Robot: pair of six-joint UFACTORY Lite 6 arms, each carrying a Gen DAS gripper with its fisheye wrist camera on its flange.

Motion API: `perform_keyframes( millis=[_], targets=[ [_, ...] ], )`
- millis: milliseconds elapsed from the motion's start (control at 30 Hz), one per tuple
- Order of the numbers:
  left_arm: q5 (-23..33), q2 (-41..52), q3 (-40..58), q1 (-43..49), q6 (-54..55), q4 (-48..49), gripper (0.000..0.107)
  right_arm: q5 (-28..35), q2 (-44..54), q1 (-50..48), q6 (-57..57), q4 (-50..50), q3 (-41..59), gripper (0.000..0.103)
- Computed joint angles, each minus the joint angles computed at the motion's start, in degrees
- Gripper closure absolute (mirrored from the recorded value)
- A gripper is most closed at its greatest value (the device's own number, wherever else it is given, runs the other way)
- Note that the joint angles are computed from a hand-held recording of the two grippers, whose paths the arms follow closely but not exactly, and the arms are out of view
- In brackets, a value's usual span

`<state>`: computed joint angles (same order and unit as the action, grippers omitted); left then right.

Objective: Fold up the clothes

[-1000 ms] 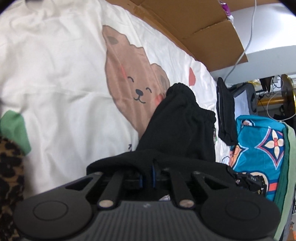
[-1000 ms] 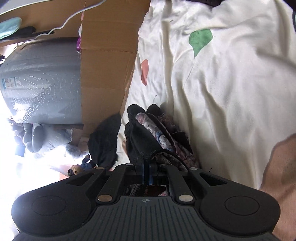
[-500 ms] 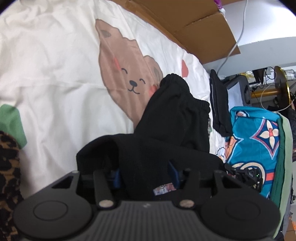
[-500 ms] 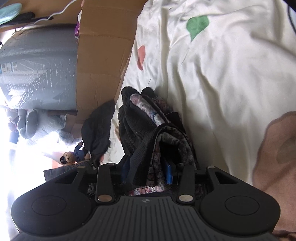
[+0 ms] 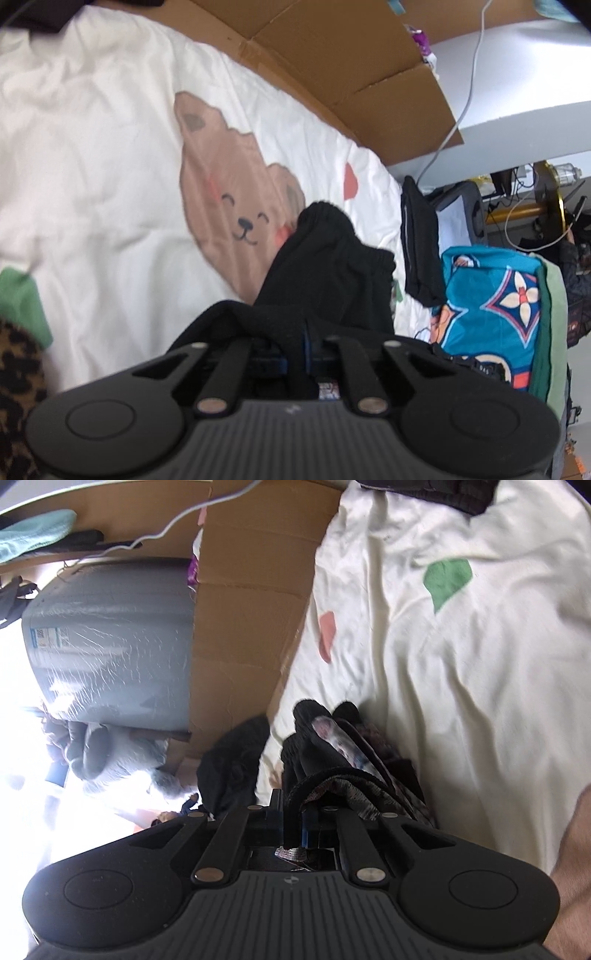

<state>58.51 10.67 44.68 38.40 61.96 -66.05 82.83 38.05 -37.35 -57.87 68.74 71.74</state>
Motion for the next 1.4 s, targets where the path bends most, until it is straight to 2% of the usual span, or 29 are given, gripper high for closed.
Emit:
perform_keyframes(
  millis=[167, 467, 567, 600, 633, 700, 800, 833, 933, 967, 1167, 1267, 1300, 1400],
  targets=[
    [0.8, 1.5, 3.0, -1.2, -0.4, -1.9, 0.099, 0.1, 1.5, -0.7, 0.4, 1.2, 0.4, 0.096],
    [-2.2, 9.8, 10.7, -5.9, -2.7, -4.1, 0.099, -0.8, 6.7, -0.4, 2.3, 4.0, 3.7, 0.096],
    [-1.4, 12.8, 13.5, -6.6, -3.5, -4.7, 0.098, -0.5, 8.6, -0.4, 3.1, 4.4, 5.2, 0.091],
    [-1.0, 13.7, 14.2, -6.7, -3.7, -4.9, 0.097, -0.3, 9.2, -0.4, 3.1, 4.7, 5.7, 0.087],
    [-0.6, 14.2, 14.7, -6.7, -3.5, -5.2, 0.094, -0.2, 9.7, -0.3, 3.0, 4.9, 6.2, 0.076],
    [-0.1, 15.0, 15.5, -6.9, -3.2, -5.8, 0.093, 0.2, 10.6, -0.3, 3.0, 5.5, 7.2, 0.061],
    [1.5, 16.5, 17.1, -6.7, -2.9, -6.9, 0.083, 1.2, 11.9, -0.4, 3.1, 6.9, 8.5, 0.058],
    [1.7, 16.7, 17.5, -6.6, -2.7, -7.5, 0.081, 1.4, 12.3, -0.5, 3.0, 7.4, 9.0, 0.054],
    [1.7, 16.8, 18.0, -5.8, -1.2, -10.3, 0.068, 1.3, 13.3, -0.3, 2.5, 9.1, 10.2, 0.054],
    [1.3, 17.0, 18.3, -5.6, -1.0, -10.9, 0.068, 1.0, 13.6, -0.2, 2.4, 9.7, 10.6, 0.054],
    [-3.4, 17.9, 20.6, -6.4, -0.8, -10.4, 0.068, -2.4, 12.5, -0.4, 0.5, 10.8, 11.1, 0.054],
    [-7.6, 16.3, 20.1, -7.7, 0.8, -8.1, 0.068, -8.2, 9.5, 0.1, -1.9, 7.7, 10.1, 0.052],
    [-8.8, 15.8, 19.8, -8.1, 1.5, -7.5, 0.068, -10.5, 8.6, 0.5, -2.4, 6.5, 9.7, 0.048],
    [-10.8, 14.9, 19.1, -8.9, 4.0, -5.7, 0.068, -14.8, 7.4, 1.8, -3.2, 2.9, 9.1, 0.045]
  ],
)
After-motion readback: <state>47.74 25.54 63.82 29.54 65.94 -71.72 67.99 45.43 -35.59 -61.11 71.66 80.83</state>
